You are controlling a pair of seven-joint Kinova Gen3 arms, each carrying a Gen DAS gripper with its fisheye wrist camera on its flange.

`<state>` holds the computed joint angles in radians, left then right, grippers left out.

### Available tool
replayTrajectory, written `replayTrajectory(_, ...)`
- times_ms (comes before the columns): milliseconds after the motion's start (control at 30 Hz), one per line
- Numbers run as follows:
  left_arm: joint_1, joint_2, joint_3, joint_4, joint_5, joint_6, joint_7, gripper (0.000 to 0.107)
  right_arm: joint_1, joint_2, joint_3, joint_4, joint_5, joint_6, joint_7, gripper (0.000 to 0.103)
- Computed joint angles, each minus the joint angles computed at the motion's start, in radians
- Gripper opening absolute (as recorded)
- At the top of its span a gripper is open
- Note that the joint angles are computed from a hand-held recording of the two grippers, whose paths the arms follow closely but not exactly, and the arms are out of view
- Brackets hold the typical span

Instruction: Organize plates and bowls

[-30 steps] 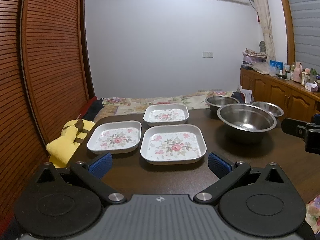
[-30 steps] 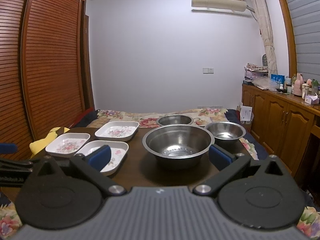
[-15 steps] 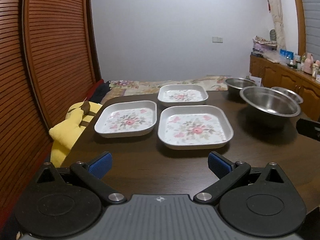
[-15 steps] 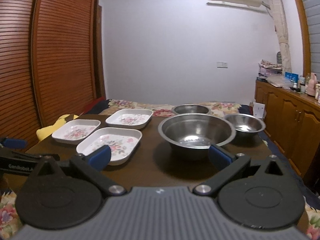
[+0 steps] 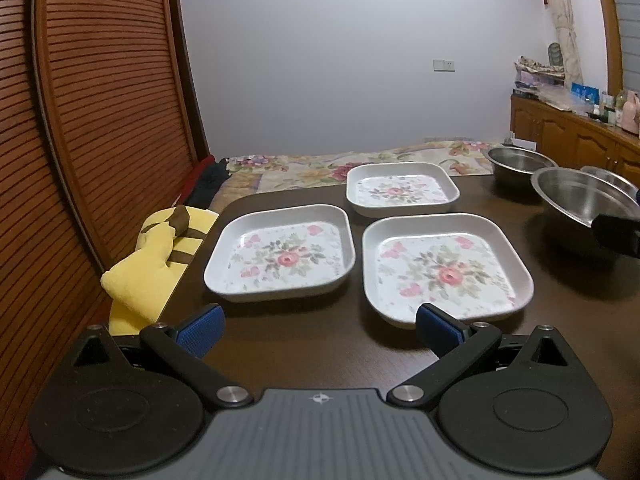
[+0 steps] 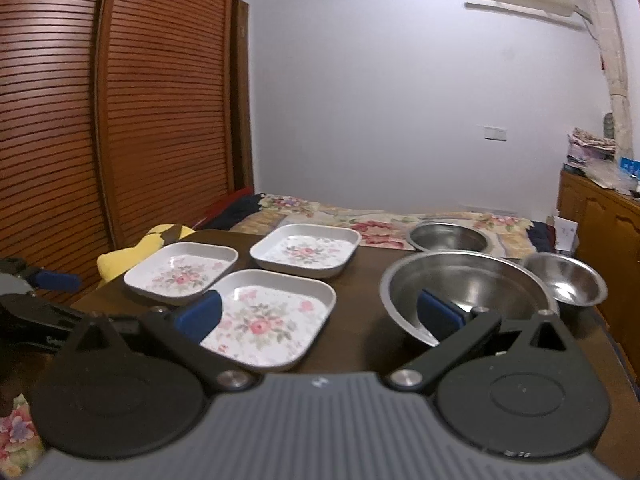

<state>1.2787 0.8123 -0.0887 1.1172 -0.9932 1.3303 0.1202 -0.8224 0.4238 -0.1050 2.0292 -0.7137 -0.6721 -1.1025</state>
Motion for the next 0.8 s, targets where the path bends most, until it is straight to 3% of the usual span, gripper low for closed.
replayTrajectory(400, -0.071, -0.091, 0.015, 0.18, -0.077, -0.196, 0.078, 0.103, -0.02, 0.043, 0.065, -0.136, -0.006, 0.211, 0.062, 0.103)
replayTrajectory(467, -0.084, -0.104, 0.019, 0.211, -0.09, -0.239, 0.102, 0.099, -0.029, 0.053, 0.083, -0.156, -0.011, 0.247, 0.068, 0.101)
replayTrajectory(533, -0.1, -0.114, 0.026, 0.232, -0.099, -0.277, 0.11, 0.093, -0.046, 0.061, 0.112, -0.175, -0.028, 0.283, 0.079, 0.088)
replayTrajectory(667, -0.119, -0.124, 0.031, 0.255, -0.114, -0.325, 0.111, 0.083, -0.08, 0.081, 0.168, -0.214, -0.058, 0.348, 0.087, 0.086)
replayTrajectory(800, -0.132, -0.125, 0.031, 0.265, -0.12, -0.364, 0.11, 0.078, -0.092, 0.098, 0.213, -0.245, -0.041, 0.421, 0.055, 0.077)
